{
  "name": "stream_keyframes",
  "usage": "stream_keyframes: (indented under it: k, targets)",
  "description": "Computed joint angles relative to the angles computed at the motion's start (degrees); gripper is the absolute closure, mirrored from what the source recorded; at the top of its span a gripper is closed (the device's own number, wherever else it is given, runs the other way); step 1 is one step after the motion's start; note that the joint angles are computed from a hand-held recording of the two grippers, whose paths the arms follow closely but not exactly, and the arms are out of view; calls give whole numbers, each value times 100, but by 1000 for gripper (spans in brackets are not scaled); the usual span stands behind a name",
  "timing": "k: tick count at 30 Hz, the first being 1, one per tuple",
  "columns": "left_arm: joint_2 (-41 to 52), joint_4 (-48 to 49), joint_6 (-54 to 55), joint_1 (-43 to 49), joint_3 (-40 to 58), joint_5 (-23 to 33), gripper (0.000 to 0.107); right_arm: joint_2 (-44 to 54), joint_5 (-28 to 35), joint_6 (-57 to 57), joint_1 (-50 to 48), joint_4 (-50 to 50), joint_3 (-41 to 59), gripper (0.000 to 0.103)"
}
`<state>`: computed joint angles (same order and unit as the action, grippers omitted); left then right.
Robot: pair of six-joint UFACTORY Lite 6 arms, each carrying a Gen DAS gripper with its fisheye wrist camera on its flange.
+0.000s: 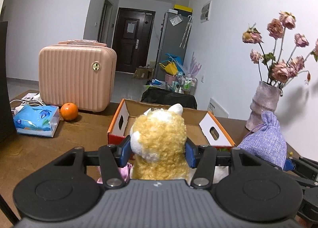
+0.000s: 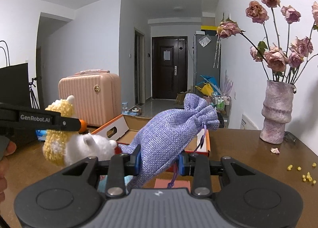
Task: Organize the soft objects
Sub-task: 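Carry the alpaca and sack over the cardboard box with both grippers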
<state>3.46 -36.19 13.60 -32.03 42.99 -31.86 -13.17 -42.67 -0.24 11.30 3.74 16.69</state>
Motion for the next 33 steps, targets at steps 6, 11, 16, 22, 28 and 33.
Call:
stream_keyframes:
  k: [6, 11, 16, 22, 28, 33]
  targets:
    - [507, 562, -444, 395, 639, 204, 53, 868, -20, 85, -63, -140, 872, 70]
    - [942, 883, -691, 631, 1212, 372, 53, 1471, 134, 219, -195, -387, 1580, 70]
    - [1444, 1083, -848, 809, 1881, 585, 53, 1924, 370, 319, -305, -588, 2228, 70]
    - [2069, 1226, -887, 998, 2741, 884, 53, 2644, 790, 362, -367, -690, 3171, 70]
    - [2713, 1335, -907, 1191, 3722, 1264, 53, 3248, 1196, 334, -422, -766, 4021, 70]
    - [3294, 1362, -864, 1337, 4593, 1672, 53, 3609, 1378, 354, -523, -876, 4540, 70]
